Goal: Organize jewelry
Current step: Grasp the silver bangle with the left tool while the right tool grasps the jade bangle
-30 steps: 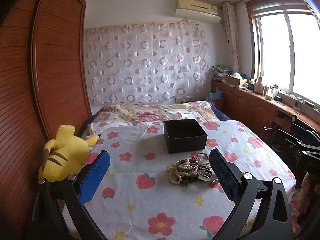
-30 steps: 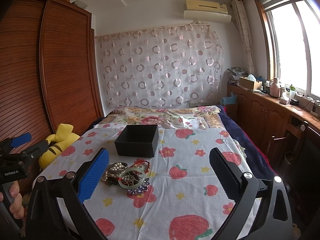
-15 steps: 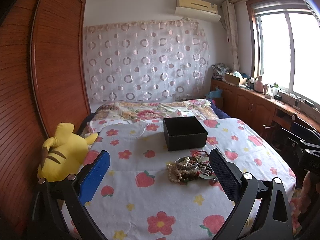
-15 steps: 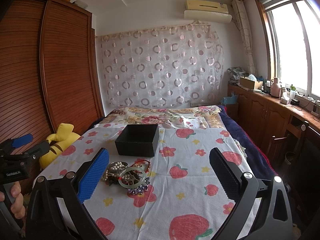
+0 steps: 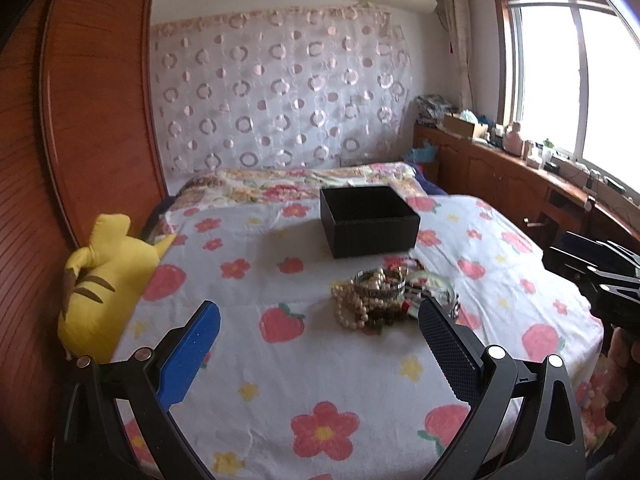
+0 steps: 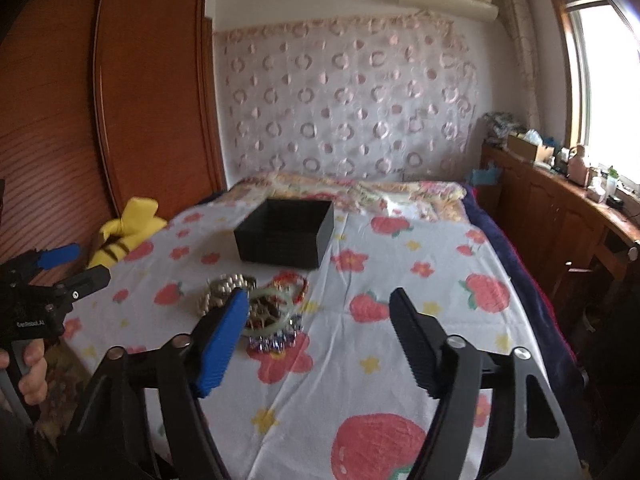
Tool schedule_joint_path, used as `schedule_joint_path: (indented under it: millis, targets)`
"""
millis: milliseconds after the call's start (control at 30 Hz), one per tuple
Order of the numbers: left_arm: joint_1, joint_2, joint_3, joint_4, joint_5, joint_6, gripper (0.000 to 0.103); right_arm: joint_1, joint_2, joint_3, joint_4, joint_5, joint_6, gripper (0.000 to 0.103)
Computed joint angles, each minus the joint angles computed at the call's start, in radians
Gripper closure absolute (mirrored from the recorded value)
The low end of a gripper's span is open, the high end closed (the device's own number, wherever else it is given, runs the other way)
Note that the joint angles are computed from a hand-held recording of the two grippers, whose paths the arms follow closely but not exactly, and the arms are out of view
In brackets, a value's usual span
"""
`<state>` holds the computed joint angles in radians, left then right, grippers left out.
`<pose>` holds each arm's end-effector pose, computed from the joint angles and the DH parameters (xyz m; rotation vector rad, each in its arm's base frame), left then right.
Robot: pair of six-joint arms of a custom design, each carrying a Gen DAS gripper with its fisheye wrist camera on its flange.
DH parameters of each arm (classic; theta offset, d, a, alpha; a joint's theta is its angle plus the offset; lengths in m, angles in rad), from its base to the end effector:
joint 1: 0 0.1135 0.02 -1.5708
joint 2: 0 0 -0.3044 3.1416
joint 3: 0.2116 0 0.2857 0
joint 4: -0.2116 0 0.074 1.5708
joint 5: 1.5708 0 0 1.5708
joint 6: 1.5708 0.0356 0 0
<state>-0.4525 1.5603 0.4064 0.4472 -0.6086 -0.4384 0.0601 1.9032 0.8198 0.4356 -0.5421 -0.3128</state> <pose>0.2457 -0.0968 0.1198 -0.2915 2.1180 0.1793 0.3847 0.0415 0.1195 -0.6833 2.0361 0.4532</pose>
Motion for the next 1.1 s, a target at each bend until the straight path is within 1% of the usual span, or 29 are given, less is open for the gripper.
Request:
schedule_joint_path:
  millis: [67,200,333,433,600,700,767,833,1000,1100]
  targets:
    - [0.028,0.038,-0.006,0.043,0.052,0.013,0.007,0.010,0.024,0.020,-0.027,0.007,-0.024,0.036]
    - [0.078,0.106,-0.007,0.118,0.144,0.053,0.007,0.020,0.053,0.038,-0.046,0.019,-0.063,0.037]
    - [0.143,0.179,0.025,0.148,0.271,0.084,0.007,0.030,0.075,0.051,-0.067,0.025,-0.085,0.037]
    - [0.175,0.237,0.079,0.134,0.344,0.113,0.007,0.032,0.101,0.080,-0.098,0.022,-0.098,0.037]
    - [0.226,0.323,0.194,0.077,0.451,0.165,0.007,0.047,0.161,0.139,-0.148,0.027,-0.129,0.037]
    - [0.245,0.374,0.265,0.042,0.474,0.195,0.007,0.053,0.186,0.165,-0.171,0.026,-0.136,0.037]
    - [0.248,0.397,0.306,0.017,0.485,0.215,0.011,0.057,0.195,0.172,-0.175,0.028,-0.138,0.037]
    - [0.263,0.418,0.347,-0.016,0.523,0.228,0.012,0.059,0.196,0.173,-0.177,0.029,-0.139,0.037]
    - [0.288,0.477,0.452,-0.094,0.586,0.252,0.015,0.057,0.199,0.174,-0.170,0.028,-0.132,0.037]
    - [0.305,0.516,0.510,-0.137,0.629,0.262,0.023,0.055,0.201,0.177,-0.168,0.026,-0.130,0.037]
